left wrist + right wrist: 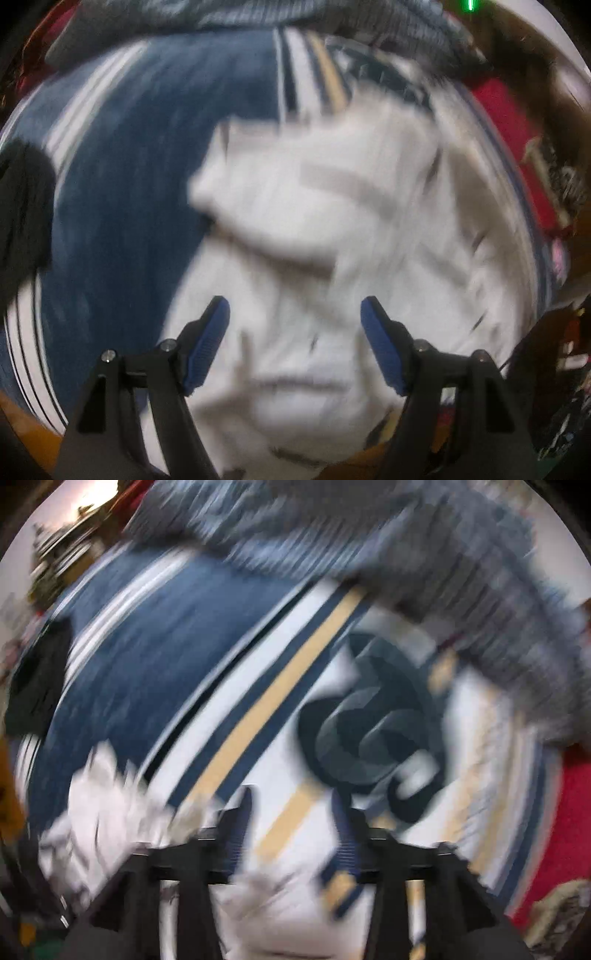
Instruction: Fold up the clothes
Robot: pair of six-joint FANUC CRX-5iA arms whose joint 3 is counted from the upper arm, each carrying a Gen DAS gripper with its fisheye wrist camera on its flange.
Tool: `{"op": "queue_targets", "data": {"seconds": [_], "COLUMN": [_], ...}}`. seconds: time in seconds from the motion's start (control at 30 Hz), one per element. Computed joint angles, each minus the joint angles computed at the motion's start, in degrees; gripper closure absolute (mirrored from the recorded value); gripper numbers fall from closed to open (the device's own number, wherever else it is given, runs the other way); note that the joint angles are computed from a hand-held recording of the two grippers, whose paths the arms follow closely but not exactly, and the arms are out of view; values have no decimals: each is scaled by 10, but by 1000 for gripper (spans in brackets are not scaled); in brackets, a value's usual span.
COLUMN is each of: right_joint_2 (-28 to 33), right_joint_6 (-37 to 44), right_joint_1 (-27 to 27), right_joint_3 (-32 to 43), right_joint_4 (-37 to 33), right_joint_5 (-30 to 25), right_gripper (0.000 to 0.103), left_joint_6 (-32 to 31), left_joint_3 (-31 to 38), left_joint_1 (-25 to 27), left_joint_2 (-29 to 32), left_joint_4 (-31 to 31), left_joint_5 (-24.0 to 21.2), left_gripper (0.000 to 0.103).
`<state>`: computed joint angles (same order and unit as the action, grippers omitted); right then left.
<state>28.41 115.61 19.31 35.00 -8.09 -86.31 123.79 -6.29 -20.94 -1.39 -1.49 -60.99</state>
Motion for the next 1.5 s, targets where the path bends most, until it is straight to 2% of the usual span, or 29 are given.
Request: {"op": "queue_targets", "data": {"seconds": [0.1,0.17,0.23,0.33,0.4,0.43,0.47,0.5,0.67,0.73,0.77,0.8,0.83,0.9,0.93,1.1,1.13,1.2,1.23,1.33,1.4,1.43,1.47,1.5], "right_joint_2": [-8,-9,-3,-23,-51,-59,-56,-55,-95,-108,-114,-120,-127,-139,-145,-129,-120,-91,-73,-39,-26,-32,-39,-43], "right_joint_6": [13,26,31,42,50,60,65,62,64,58,54,51,49,43,38,18,13,1,-5,1,11,20,27,28], "right_joint_1": [-4,-3,-4,6,17,15,6,-4,-38,-50,-56,-58,-56,-54,-49,-49,-53,-59,-63,-63,-63,-66,-69,-76], "right_joint_3": [-62,-81,-86,-135,-180,-184,-171,-162,-181,-185,-187,-191,-196,-206,-212,-155,-132,-67,-29,25,39,24,2,-17], "right_joint_4": [-13,-7,-7,10,23,12,-12,-31,-76,-89,-92,-90,-84,-70,-59,-44,-46,-52,-55,-50,-49,-53,-53,-56], "right_joint_5": [-2,9,13,63,102,98,76,57,58,67,77,90,108,142,162,220,223,196,176,109,72,63,62,61], "right_gripper": [52,52,52,46,46,63,91,97,97,97,97,97,97,98,98,103,103,103,103,103,103,95,76,64], "left_joint_6": [-51,-81,-99,-141,-167,-193,-215,-229,-302,-329,-338,-346,-354,-369,-371,-299,-284,-260,-254,-262,-261,-261,-262,-265], "left_joint_3": [29,77,140,201,229,230,235,244,285,271,266,263,261,256,260,363,386,430,444,431,440,441,442,438], "left_joint_1": [51,76,79,88,96,103,107,105,85,83,81,79,77,73,70,68,67,68,74,98,91,89,86,86], "left_joint_2": [11,53,104,172,210,227,242,255,307,312,312,310,307,303,301,306,309,316,318,319,328,334,341,345], "left_joint_4": [27,33,8,17,31,62,86,94,130,171,186,193,201,216,213,95,70,33,33,96,72,63,54,53], "left_joint_5": [9,-3,-37,-65,-80,-77,-77,-80,-106,-92,-85,-81,-78,-70,-70,-96,-106,-127,-135,-139,-161,-168,-175,-178], "left_gripper": [29,29,29,28,28,28,28,28,28,30,40,71,81,95,95,98,98,99,99,98,89,79,53,40]}}
